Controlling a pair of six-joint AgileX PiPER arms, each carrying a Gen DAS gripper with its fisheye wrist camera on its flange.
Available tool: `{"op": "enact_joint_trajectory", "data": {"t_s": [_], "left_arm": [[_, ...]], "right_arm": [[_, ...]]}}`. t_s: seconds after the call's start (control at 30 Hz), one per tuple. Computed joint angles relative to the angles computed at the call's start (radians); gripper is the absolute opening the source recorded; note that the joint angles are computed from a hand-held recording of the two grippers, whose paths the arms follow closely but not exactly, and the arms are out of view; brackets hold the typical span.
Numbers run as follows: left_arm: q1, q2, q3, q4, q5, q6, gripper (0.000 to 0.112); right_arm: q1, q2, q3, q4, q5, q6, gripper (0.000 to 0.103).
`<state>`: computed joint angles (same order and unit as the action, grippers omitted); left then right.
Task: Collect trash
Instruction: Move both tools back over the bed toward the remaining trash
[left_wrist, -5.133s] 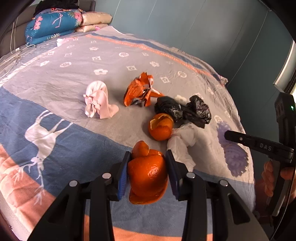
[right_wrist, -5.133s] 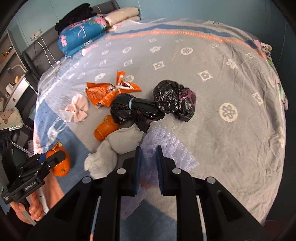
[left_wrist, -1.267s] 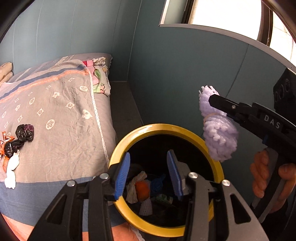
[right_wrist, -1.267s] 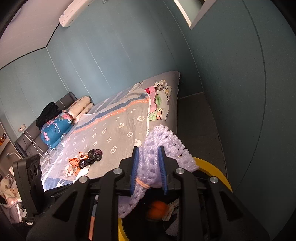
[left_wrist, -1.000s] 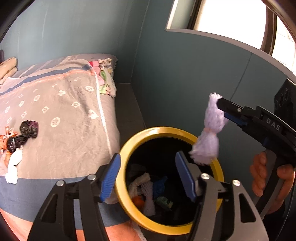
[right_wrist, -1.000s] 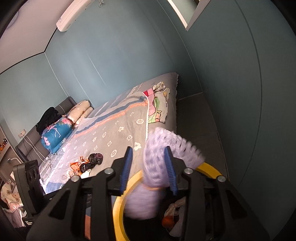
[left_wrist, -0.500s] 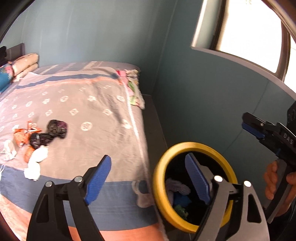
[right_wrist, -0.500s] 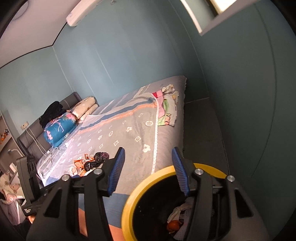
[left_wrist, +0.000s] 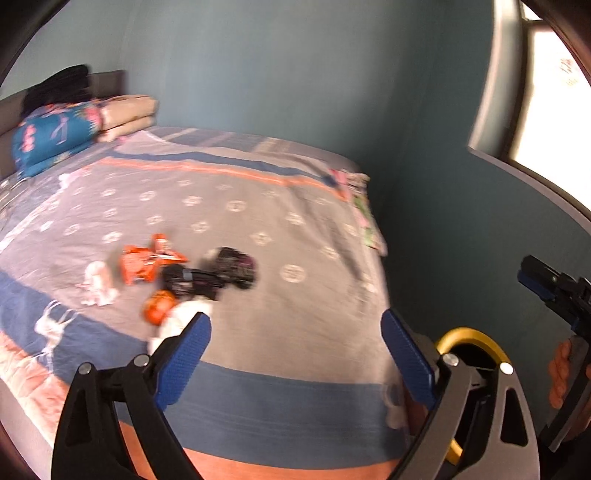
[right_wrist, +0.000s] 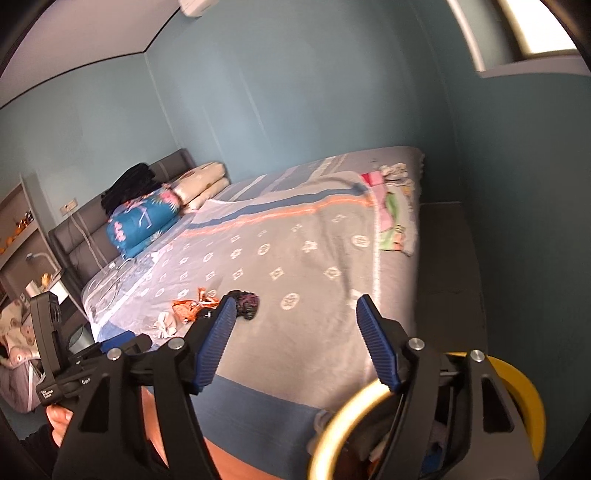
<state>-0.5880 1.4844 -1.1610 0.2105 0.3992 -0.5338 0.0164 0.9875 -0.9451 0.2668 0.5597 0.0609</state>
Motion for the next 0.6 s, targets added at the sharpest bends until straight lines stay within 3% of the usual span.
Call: {"op": "enact_joint_trajectory", "data": {"t_s": [0.13, 0.3, 0.5, 0.6], "left_arm": [[0.130, -0.001, 0.019, -0.100, -0.018, 0.108, 0.090], [0.283, 0.014, 0.031, -0.173, -0.042, 0.198, 0.091], [0.431, 0.089, -0.008, -0.250, -0.062, 0.324, 0.091], [0.488, 0.153, -0.051, -0.299, -0.055, 0.388, 0.091]], "right_arm": [[0.152, 0.148, -0.072, -0.126, -0.078, 0.149, 0.068], [0.264, 0.360, -0.198, -0.164, -0.136, 0.203, 0.070], [0.342, 0.602, -0.397, -0.167, -0.126, 0.209, 0.070], [0.376, 0.769, -0.573, -0.179, -0.069, 0.223, 0.070]]}}
